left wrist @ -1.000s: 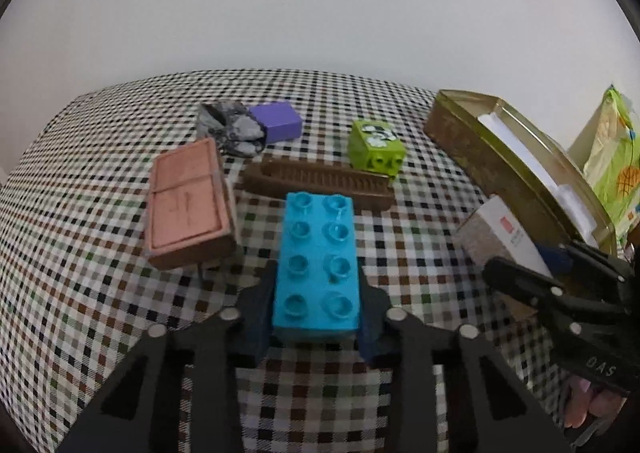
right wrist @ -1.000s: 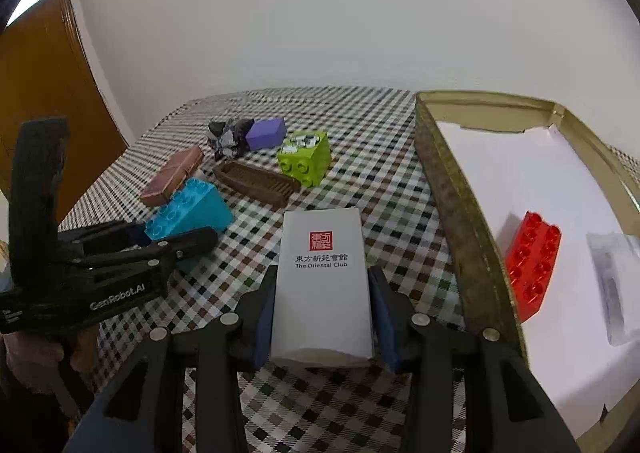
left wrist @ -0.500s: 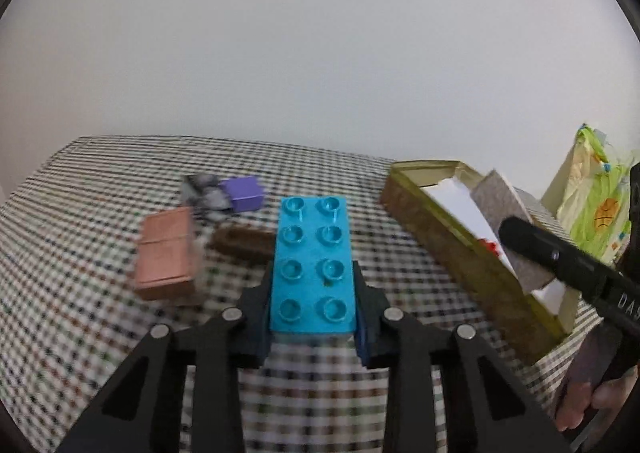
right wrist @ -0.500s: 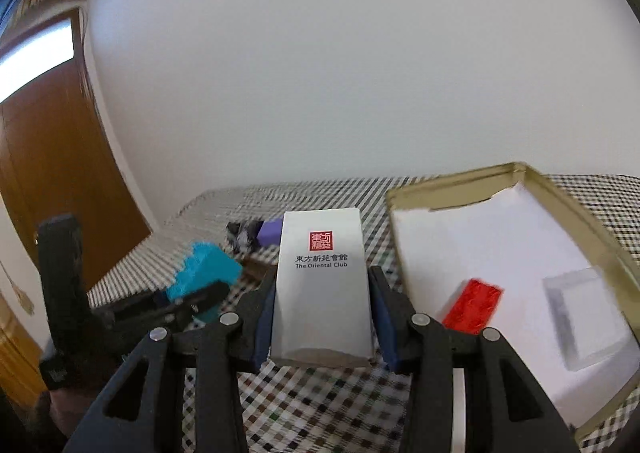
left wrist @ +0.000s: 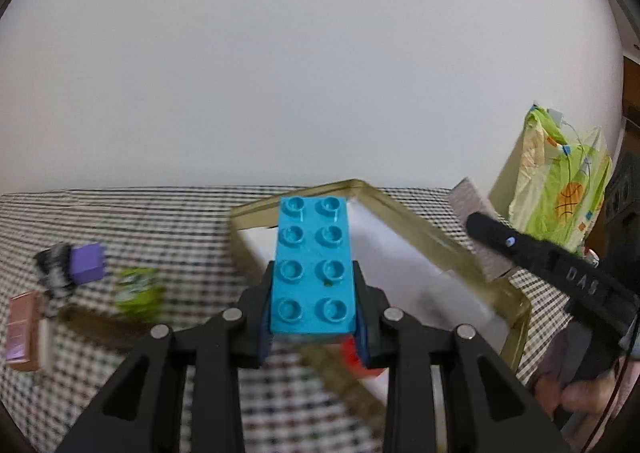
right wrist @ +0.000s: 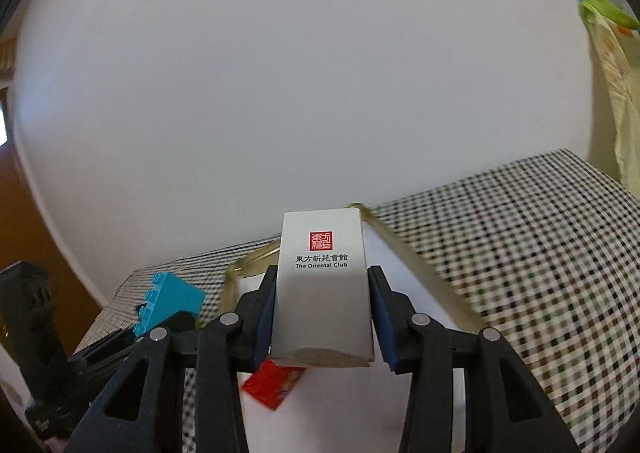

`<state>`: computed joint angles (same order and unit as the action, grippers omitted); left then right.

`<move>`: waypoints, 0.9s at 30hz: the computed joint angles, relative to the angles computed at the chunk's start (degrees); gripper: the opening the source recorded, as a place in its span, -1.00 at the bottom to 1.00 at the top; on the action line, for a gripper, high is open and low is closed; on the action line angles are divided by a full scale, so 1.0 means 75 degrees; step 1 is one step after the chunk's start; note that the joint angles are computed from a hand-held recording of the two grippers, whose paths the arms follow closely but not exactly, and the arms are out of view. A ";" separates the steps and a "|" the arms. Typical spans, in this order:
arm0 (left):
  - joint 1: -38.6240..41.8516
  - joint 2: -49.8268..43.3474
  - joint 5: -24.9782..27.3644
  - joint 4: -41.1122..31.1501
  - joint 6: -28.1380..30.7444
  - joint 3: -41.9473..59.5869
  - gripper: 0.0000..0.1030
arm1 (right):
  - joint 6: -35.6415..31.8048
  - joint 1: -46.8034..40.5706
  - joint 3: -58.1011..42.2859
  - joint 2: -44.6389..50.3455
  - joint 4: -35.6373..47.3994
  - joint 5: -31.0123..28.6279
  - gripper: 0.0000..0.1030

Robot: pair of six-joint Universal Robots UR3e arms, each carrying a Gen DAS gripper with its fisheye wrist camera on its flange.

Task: Organize rigid objects
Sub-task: 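Carry the blue brick and white box into the tray and release both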

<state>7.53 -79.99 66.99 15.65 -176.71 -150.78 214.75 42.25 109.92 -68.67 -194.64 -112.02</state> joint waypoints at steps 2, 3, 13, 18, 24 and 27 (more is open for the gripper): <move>-0.0816 -0.0902 0.0700 0.0249 -0.0342 0.0706 -0.41 | 0.0051 -0.0113 -0.0011 -0.0040 0.0202 -0.0045 -0.12; -0.1033 -0.1099 0.0916 0.0232 -0.0399 0.0918 -0.41 | 0.0091 -0.0145 -0.0030 -0.0037 0.0288 -0.0047 -0.12; -0.1878 -0.2429 0.2555 -0.1508 -0.0875 0.2933 -0.41 | 0.0145 -0.0217 -0.1046 0.0368 0.2205 0.0604 -0.11; -0.2125 -0.2647 0.2866 -0.1492 -0.0909 0.3088 -0.41 | 0.0311 -0.0093 -0.0989 0.0354 0.2406 0.0604 -0.11; -0.2587 -0.3006 0.3351 -0.1265 -0.0814 0.3308 -0.41 | 0.0171 -0.0144 -0.0929 0.0448 0.2311 0.0728 -0.12; -0.2676 -0.3135 0.3572 -0.1279 -0.0689 0.3445 -0.41 | 0.0145 -0.0095 -0.0993 0.0457 0.2435 0.0630 -0.11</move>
<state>-12.54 -103.50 93.78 6.06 -181.88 -124.94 215.84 41.54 102.47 -65.24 -176.38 -107.29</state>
